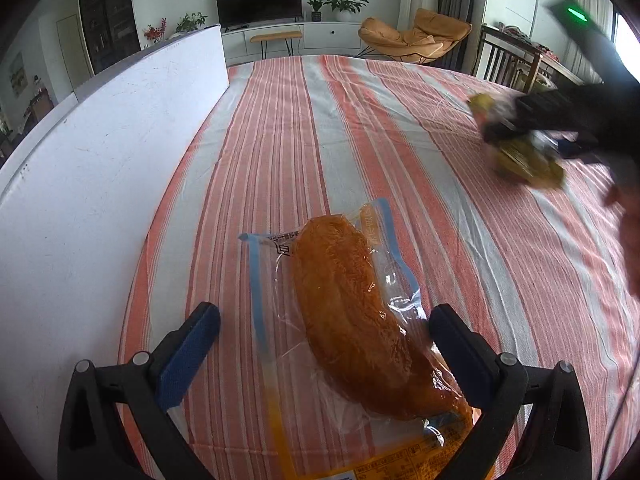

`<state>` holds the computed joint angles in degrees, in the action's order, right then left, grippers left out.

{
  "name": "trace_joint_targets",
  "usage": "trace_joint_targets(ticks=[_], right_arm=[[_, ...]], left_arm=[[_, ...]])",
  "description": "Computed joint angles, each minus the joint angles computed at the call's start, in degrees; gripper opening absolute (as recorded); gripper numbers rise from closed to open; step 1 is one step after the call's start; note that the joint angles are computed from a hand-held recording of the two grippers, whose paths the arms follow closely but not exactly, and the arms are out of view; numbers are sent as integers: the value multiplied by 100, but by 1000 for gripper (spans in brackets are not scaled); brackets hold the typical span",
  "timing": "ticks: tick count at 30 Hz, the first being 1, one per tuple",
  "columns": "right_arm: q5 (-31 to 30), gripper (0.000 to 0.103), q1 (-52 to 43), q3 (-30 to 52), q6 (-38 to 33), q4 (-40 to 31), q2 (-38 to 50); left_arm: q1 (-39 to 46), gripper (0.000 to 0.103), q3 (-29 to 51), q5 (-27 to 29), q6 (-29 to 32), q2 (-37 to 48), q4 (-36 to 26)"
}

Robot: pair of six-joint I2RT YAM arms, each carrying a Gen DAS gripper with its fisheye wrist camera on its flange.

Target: Organize snacks

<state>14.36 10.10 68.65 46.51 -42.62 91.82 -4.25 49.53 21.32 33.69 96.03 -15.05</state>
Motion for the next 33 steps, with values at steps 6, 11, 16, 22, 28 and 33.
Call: trace_joint_targets(ticks=[6, 11, 16, 22, 28, 33], right_arm=[[150, 65, 963, -1908, -929, -91, -2407], [1296, 69, 2859, -2875, 378, -877, -3981], [1756, 76, 3256, -3331, 1450, -775, -4374], [1603, 80, 2918, -3218, 1413, -527, -3636], [1692, 86, 2931, -2954, 1470, -798, -3077], [1689, 88, 2830, -2943, 1418, -820, -3073]], left_arm=[[-1, 103, 3, 1, -1, 2, -2], [-2, 103, 2, -2, -1, 1, 0], [3, 103, 11, 1, 4, 7, -6], [-4, 103, 2, 0, -6, -9, -14], [-7, 103, 5, -3, -9, -9, -15], [-7, 103, 7, -2, -8, -2, -13]])
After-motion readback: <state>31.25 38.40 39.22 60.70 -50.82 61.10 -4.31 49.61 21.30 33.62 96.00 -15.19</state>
